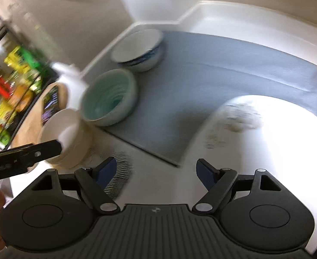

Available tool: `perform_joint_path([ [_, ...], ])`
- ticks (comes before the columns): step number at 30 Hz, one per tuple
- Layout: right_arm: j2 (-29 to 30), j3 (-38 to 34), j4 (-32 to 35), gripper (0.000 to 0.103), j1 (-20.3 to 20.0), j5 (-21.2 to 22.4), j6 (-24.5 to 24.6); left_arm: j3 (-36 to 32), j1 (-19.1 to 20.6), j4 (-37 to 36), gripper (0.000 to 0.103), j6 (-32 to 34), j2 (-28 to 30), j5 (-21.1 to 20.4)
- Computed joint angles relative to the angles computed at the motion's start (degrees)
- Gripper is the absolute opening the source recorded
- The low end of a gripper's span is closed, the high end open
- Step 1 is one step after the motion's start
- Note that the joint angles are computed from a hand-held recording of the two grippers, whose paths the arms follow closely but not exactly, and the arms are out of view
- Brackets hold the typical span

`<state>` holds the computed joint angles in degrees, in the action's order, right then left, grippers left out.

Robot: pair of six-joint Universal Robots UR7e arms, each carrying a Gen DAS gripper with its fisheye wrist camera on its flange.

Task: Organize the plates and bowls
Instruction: 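Move both grippers to the stacked cream bowls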

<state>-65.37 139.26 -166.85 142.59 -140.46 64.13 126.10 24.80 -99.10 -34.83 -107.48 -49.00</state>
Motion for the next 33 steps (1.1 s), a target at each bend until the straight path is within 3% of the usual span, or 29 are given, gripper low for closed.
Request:
perform_joint_path([
  [5,3.91,-4.52,-2.98,0.083,-1.76,2.22,-9.95,-1.28,1.33,4.52,0.093,-2.55,-0.54,1.62],
  [12,8.39,-8.03,-7.43,0.083,-5.17,6.37,-16.24,-4.72,5.36,8.31,0.093,-2.67,-0.15,6.7],
  [22,13.04,-12.83,-9.95,0.083,-9.95,11.24,-20.14,-9.59,14.59,8.9,0.093,1.0,5.39,6.13],
  [33,14.88,-15.28,-8.14,0.084,-11.61,13.1,-20.13,-11.14,18.1,9.96,0.093,1.51,8.3,6.43],
])
